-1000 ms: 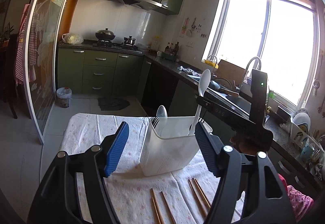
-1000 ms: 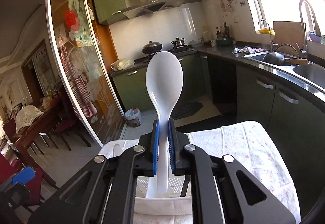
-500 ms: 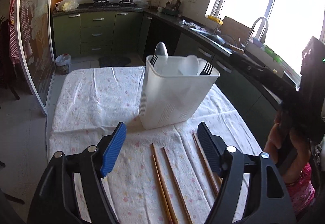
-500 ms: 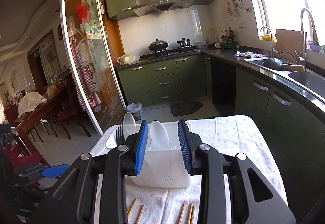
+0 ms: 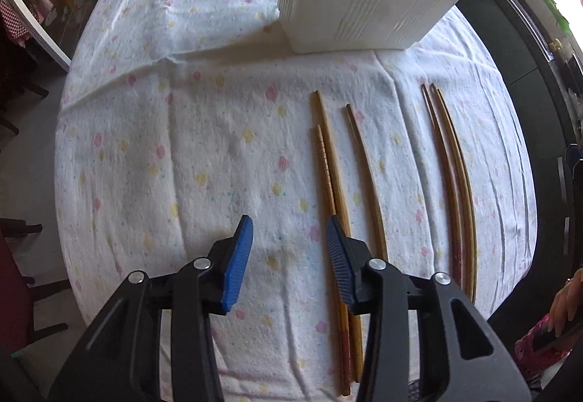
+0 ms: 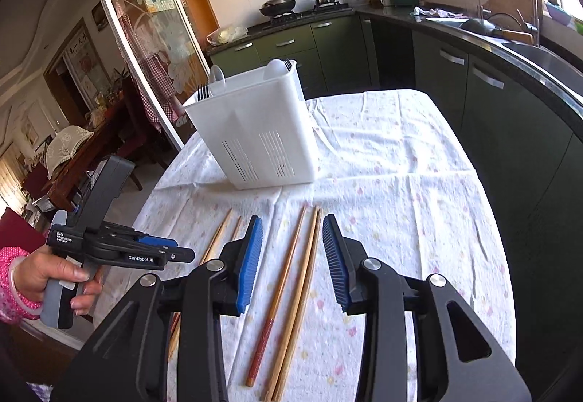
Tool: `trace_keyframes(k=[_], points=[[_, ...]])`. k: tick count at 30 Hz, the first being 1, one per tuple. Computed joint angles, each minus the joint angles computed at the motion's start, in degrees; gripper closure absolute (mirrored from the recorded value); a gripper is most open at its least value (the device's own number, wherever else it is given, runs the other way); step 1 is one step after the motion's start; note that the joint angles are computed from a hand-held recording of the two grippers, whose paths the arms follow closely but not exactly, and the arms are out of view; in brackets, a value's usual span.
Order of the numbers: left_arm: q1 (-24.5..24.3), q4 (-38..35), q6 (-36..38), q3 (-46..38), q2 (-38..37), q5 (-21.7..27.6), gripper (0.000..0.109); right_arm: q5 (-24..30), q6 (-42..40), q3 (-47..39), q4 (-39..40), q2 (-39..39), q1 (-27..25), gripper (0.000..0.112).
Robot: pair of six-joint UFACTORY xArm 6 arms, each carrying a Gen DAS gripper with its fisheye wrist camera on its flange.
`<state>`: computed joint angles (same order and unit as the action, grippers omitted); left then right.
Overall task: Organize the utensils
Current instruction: 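Grasp a wooden chopstick with the left tool while the right tool grasps a red-tipped chopstick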
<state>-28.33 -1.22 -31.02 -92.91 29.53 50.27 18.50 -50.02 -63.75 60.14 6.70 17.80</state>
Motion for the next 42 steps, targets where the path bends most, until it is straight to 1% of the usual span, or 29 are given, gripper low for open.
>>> trace_keyframes(k=[3, 7, 11, 14, 15, 16, 17, 21, 23, 25, 27, 29, 30, 31, 32, 33, 35, 36, 38, 40, 42], points=[[-0.1, -0.6, -0.3, -1.8, 1.2, 1.2, 0.069, 0.8, -1.2, 0.8, 1.7, -0.5, -0.9, 0.073], [-0.4, 0.1, -0.4, -4.6, 2.6, 3.4, 0.069, 2.2, -1.7, 1.7, 2.7, -1.3, -1.6, 0.073], [-0.8, 1.5, -0.4, -7.4, 4.1, 6.0, 0.068, 3.2, 0.4, 1.0, 1.0, -1.3, -1.9, 0.073], [-0.9, 2.7, -0.8, -8.8, 4.8, 8.0, 0.066, 3.9, 1.0, 0.9, 0.5, -1.3, -2.0, 0.073], [-0.9, 3.4, -0.9, -9.7, 5.1, 9.4, 0.066, 4.1, 1.6, 0.7, -0.3, -1.3, -2.1, 0.073], [-1.0, 3.1, -1.0, -12.4, 7.0, 10.8, 0.066, 4.2, 2.0, 0.5, -0.8, -1.3, -2.0, 0.072], [-0.7, 2.1, -0.7, -12.8, 7.3, 11.4, 0.067, 4.2, 2.2, 0.6, -1.1, -1.3, -2.0, 0.072], [-1.0, 2.7, -1.1, -15.4, 9.0, 12.8, 0.067, 5.0, 3.8, -0.2, -2.6, -0.8, -1.9, 0.071], [-1.5, 2.9, -0.7, -18.7, 11.0, 14.1, 0.066, 4.5, 5.8, -0.6, -5.2, -0.5, -1.5, 0.071], [-2.0, 3.9, -0.9, -22.6, 13.3, 16.3, 0.067, 3.9, 10.9, -1.1, -11.5, 0.1, -1.0, 0.071], [-2.7, 5.2, -1.0, -25.6, 15.1, 17.8, 0.075, 4.9, 18.0, -2.4, -20.8, 1.4, -0.8, 0.071], [-2.6, 4.5, -1.1, -27.8, 16.3, 19.1, 0.095, 8.6, 23.0, -5.4, -27.8, 3.6, -1.1, 0.073], [-2.4, 3.8, -1.1, -29.6, 17.4, 19.8, 0.1, 11.7, 23.5, -7.4, -28.6, 5.0, -1.3, 0.083], [-2.3, 3.1, -1.1, -30.1, 17.7, 19.7, 0.1, 16.2, 24.1, -10.5, -28.9, 6.9, -1.7, 0.09], [-1.9, 2.5, -0.7, -29.0, 17.1, 19.0, 0.1, 20.6, 24.7, -13.7, -28.8, 9.0, -2.0, 0.1], [-1.8, 2.1, -0.4, -28.7, 17.0, 18.6, 0.1, 24.5, 25.5, -16.7, -29.0, 11.1, -2.2, 0.102], [-2.0, 1.9, 0.1, -29.9, 17.7, 19.1, 0.101, 32.1, 28.3, -24.1, -29.9, 16.4, -2.3, 0.102], [-2.0, 1.9, 0.6, -30.6, 18.1, 19.7, 0.101, 34.1, 30.0, -27.2, -31.0, 18.7, -2.1, 0.102], [-1.5, 1.4, 1.8, -27.0, 15.9, 18.4, 0.1, 36.6, 33.7, -32.9, -34.6, 23.0, -1.2, 0.102], [-1.5, 1.2, 2.3, -27.6, 16.3, 18.5, 0.099, 39.6, 37.4, -38.9, -37.9, 27.2, -0.6, 0.102], [-1.1, 1.3, 3.3, -26.8, 15.9, 17.8, 0.099, 41.5, 40.5, -43.8, -40.8, 30.5, -0.1, 0.102]])
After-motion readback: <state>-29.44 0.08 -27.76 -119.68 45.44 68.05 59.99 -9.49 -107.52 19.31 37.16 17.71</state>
